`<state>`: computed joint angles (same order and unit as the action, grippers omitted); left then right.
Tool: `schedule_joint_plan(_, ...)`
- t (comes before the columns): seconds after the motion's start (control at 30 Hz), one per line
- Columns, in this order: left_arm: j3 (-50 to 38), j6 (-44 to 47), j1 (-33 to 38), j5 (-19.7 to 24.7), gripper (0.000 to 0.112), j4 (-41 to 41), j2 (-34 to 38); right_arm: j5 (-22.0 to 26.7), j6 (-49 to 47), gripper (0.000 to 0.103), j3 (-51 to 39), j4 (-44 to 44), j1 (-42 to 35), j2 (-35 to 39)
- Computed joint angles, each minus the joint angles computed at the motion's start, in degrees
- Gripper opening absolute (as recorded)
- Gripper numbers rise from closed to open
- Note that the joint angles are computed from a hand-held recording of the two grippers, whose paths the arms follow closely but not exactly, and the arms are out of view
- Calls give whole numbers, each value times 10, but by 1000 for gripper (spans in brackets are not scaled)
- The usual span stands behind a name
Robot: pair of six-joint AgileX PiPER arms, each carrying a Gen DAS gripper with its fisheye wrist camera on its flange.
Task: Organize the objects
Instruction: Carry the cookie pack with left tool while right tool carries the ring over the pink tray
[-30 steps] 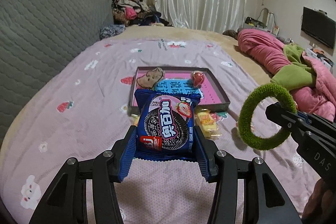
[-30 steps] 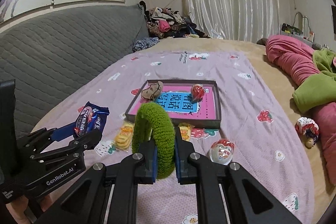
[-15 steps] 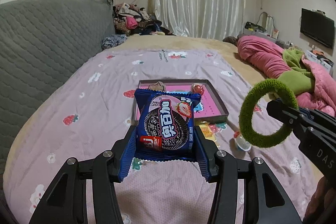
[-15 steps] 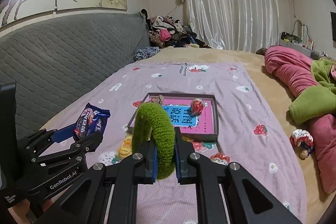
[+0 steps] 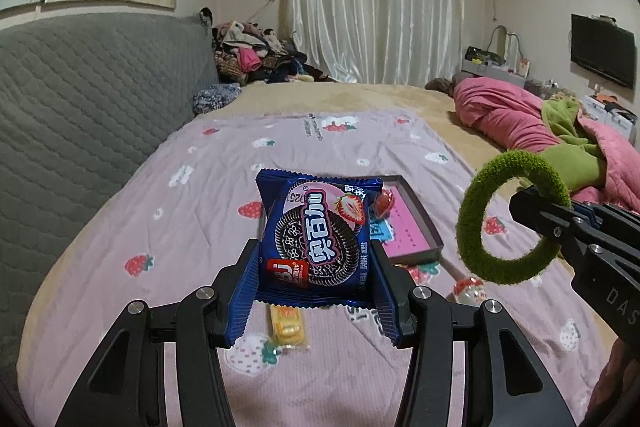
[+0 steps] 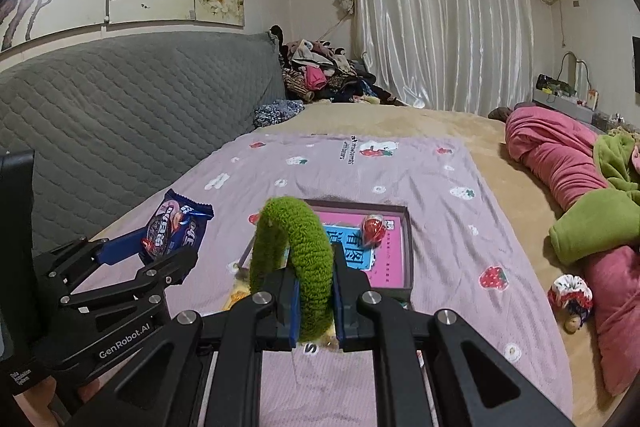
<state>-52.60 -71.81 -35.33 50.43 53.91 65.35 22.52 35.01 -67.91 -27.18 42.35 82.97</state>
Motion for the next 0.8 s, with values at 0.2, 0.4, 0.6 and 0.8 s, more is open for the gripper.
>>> schedule_joint_plan(0.2, -46, 48, 54, -39, 54, -20, 38, 2, -32, 13, -44, 21, -17, 31)
schedule_joint_plan(0.4, -101, 100, 97, -62, 54, -44, 78, 12, -86, 13, -105, 55, -36, 71)
schedule_joint_plan(0.6, -151, 157, 145, -92, 54, -79, 120, 22, -138, 13, -176, 106, -58, 115)
schedule_joint_plan(0.8, -185, 195, 185, -120, 54, -104, 153, 13, -183, 13, -228, 159, -80, 151)
